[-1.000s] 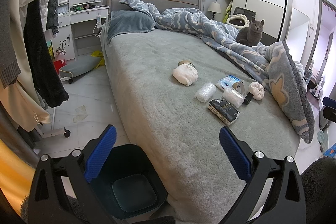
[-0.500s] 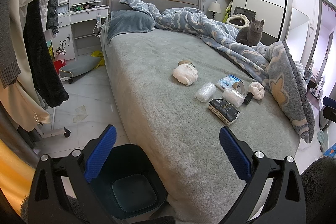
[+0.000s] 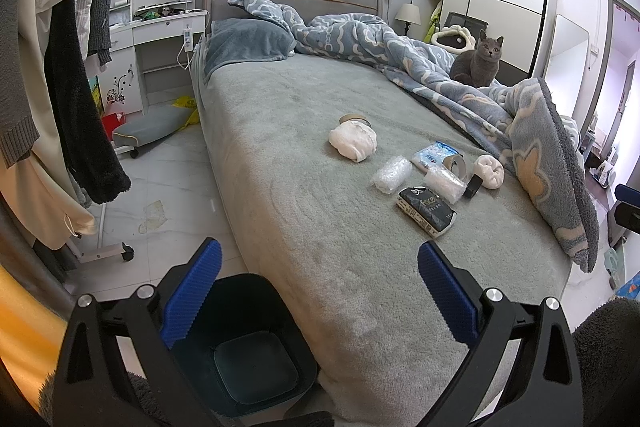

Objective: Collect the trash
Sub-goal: 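Move the left tool toward the black Face tissue pack while the right tool approaches the white sock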

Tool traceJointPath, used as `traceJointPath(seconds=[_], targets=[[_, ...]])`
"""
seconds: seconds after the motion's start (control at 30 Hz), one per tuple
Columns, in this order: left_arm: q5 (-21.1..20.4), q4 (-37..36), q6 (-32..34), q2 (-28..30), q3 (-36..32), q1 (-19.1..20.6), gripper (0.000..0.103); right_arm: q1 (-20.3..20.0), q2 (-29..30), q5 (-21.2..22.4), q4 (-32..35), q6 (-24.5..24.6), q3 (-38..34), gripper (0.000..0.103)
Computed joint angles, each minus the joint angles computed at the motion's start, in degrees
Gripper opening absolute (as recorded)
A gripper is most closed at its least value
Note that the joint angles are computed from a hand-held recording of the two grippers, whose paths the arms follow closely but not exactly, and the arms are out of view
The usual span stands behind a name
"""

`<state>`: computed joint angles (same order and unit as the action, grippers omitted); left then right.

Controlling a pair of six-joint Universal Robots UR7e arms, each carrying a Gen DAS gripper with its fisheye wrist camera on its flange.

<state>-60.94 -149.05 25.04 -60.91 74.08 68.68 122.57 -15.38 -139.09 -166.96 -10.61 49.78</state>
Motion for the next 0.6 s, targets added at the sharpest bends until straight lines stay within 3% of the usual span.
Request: traceJointPath(seconds=[0.13, 0.4, 0.6], targets=[[-0.25, -0.22, -0.01, -0.18, 0.4, 0.01, 0.1, -0.05, 1.37, -2.17, 5.07, 1.39, -2.21, 0.1], [-1.74, 1.79, -0.15, -0.19, -0.4, 0.37, 0.099, -0.99, 2.06, -0.42, 1.35, -0.08, -3.68, 0.1], [-4.84, 6.35, -0.57, 0.49, -1.95, 0.6, 0.099, -2.1, 5.27, 0.42, 4.91, -3.17, -10.26, 0.1]])
